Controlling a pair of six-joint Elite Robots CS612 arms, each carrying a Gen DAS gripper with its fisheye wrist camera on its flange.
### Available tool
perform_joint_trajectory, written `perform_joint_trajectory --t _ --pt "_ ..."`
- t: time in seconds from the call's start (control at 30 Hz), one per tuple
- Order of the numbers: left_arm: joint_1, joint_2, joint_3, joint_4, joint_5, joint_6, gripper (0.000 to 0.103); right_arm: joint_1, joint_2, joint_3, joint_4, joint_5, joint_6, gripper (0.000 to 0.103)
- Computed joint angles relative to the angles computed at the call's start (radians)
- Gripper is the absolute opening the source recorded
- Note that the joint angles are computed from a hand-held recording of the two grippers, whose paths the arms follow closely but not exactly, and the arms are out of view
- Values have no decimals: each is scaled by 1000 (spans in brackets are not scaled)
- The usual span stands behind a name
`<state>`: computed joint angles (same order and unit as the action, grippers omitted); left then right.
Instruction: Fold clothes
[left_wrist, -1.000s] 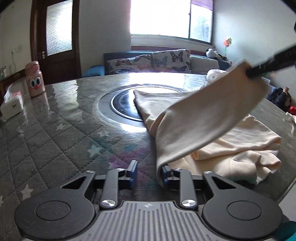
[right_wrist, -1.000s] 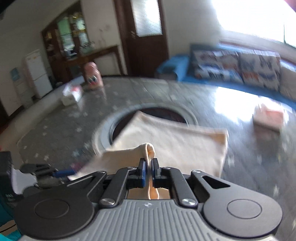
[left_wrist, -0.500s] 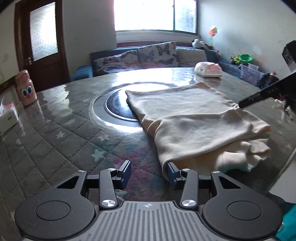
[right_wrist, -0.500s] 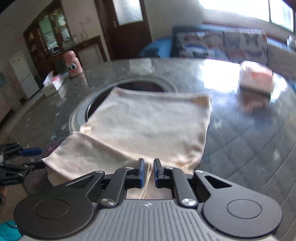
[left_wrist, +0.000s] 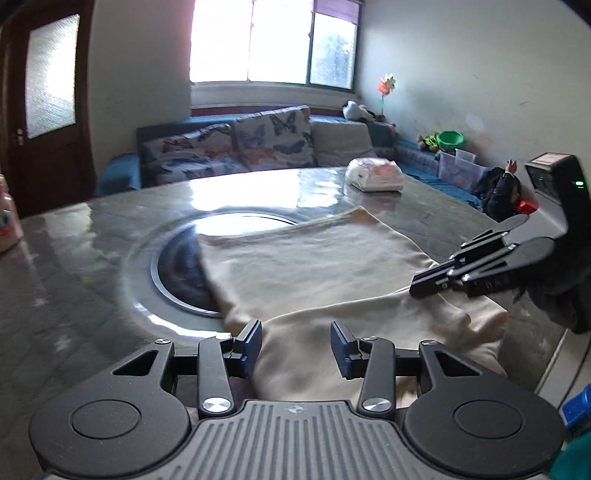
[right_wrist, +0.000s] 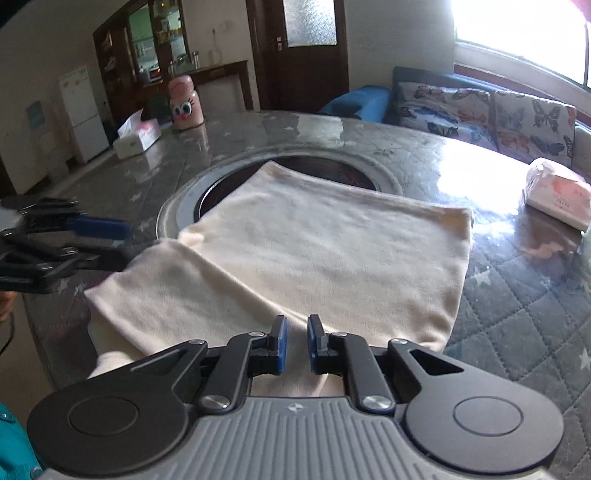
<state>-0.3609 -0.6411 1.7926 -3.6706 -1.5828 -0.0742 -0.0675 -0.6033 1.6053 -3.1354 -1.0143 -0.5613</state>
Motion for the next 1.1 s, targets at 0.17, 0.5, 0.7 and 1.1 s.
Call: perform_joint_trajectory --t 0.17,0.5,0.7,1.1 --pt "-3 28 -54 75 4 17 42 -5 -6 6 23 -13 -25 12" --pt "-6 34 -52 85 20 48 43 -8 -4 16 20 9 -69 19" --pt "-17 17 -29 32 19 74 43 -18 -20 54 -43 33 -105 20" --pt "-45 19 -3 54 30 141 44 -29 -39 112 -78 36 -137 23"
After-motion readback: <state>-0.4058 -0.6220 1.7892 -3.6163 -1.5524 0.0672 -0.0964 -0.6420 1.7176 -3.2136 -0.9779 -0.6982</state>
